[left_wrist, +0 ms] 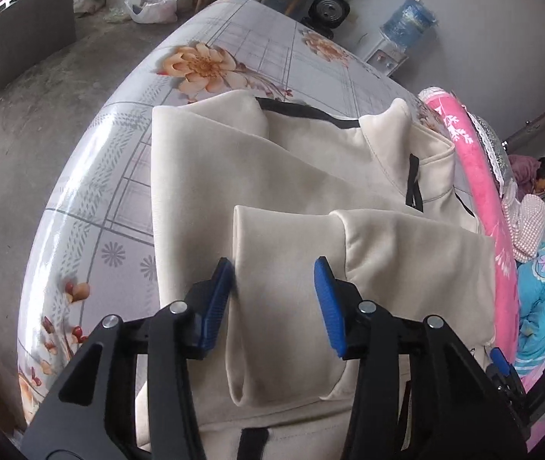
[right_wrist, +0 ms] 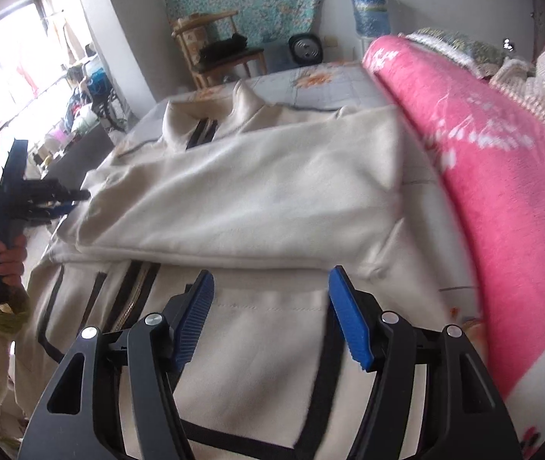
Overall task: Fold large clothes
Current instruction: 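Grasp the folded sleeve edge with the left gripper and lift it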
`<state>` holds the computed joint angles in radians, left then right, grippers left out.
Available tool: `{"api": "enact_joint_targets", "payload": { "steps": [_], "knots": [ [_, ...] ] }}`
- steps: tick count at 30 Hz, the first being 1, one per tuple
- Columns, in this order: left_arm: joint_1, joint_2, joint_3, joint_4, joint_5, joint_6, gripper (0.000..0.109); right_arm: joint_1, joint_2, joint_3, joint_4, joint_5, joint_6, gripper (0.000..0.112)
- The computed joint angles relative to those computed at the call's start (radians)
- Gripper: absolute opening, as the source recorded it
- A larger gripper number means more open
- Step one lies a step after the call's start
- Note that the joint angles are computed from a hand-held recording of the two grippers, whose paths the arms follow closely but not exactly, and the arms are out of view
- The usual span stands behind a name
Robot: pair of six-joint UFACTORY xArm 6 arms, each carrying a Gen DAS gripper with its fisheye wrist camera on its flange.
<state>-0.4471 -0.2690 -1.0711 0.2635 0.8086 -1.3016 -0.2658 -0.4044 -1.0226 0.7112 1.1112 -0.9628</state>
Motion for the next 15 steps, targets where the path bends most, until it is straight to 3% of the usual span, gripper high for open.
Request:
{"api": "enact_joint_targets", "payload": {
  "steps": [3,7,10,15],
  "knots": [
    [0.000,-0.002,0.007,0.031,-0.009,-0.017,0.037,-0.038,0.036,-0.075,0.017,0.024,0.011,0.061],
    [-0.009,-0.001,0.007,0.082,0.032,-0.030,0.009,-0.044,0.180,-0.252,-0.012,0.041,0.103,0.061],
    [0.000,-0.031,0.047,0.079,-0.021,-0.024,0.006,-0.011,0.322,-0.401,-0.069,0.064,0.215,0.061],
    [-0.015,-0.039,0.044,0.139,-0.005,-0.051,0.006,0.054,0.533,-0.601,-0.133,0.058,0.337,0.059]
  ]
}}
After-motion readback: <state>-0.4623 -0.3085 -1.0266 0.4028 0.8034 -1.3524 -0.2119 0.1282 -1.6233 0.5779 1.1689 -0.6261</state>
